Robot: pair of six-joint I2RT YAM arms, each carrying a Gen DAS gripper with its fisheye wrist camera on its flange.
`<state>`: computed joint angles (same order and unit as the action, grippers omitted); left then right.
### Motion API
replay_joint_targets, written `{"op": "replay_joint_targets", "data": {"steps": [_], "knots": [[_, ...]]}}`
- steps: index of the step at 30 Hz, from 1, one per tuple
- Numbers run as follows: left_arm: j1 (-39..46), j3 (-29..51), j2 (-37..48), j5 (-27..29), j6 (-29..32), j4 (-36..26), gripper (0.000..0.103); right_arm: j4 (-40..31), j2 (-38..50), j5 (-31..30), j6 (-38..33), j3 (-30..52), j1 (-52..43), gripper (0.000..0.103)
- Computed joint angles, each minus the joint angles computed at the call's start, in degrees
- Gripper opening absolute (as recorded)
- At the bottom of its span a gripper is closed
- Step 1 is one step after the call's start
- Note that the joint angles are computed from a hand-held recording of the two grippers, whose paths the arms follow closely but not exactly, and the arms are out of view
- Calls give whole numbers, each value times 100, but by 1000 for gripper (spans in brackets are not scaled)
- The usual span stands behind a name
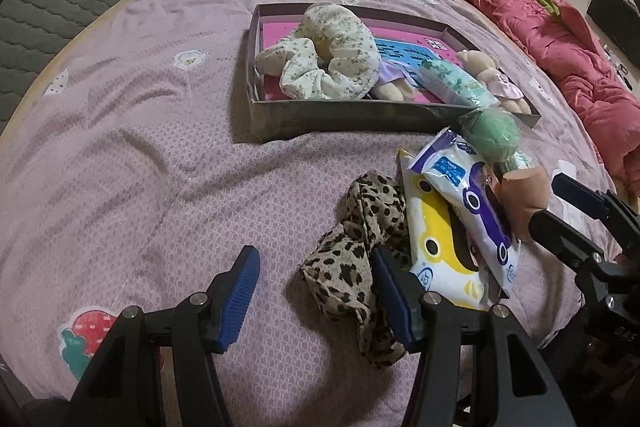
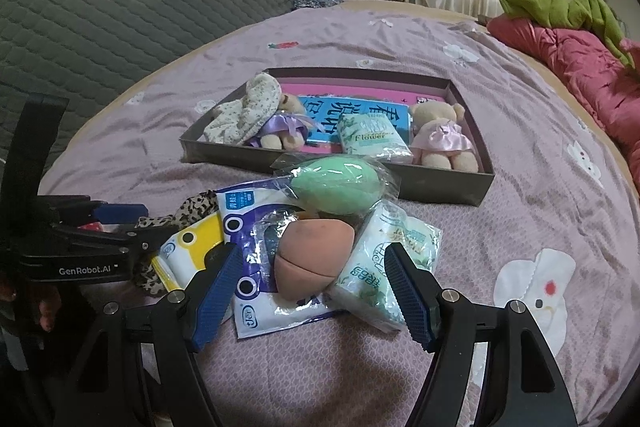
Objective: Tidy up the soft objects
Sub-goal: 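Close left tool on the leopard-print scrunchie while right tool closes on the peach sponge, then lift the leopard scrunchie with left tool while right tool lifts the peach sponge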
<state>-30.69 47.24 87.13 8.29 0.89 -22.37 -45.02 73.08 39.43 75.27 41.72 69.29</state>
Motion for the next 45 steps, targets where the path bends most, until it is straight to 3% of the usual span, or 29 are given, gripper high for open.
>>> {"op": "replay_joint_targets", "data": {"steps": [5, 14, 30, 39, 45], "knots": [[-11, 85, 134, 30, -36, 56, 57, 183, 113, -110, -161, -45, -202, 75], [-285, 143, 315, -168, 56, 189, 40, 428, 196, -233, -388, -119, -374, 75], [-385, 116, 331, -19, -10, 309, 25, 764, 208, -285, -740, -235, -482, 47], [-26, 162, 335, 490, -155, 264, 15, 816, 31, -237, -784, -264, -432, 45], [4, 96, 188, 519, -204, 359, 13, 737, -4, -114, -793, -180, -308, 45]]}}
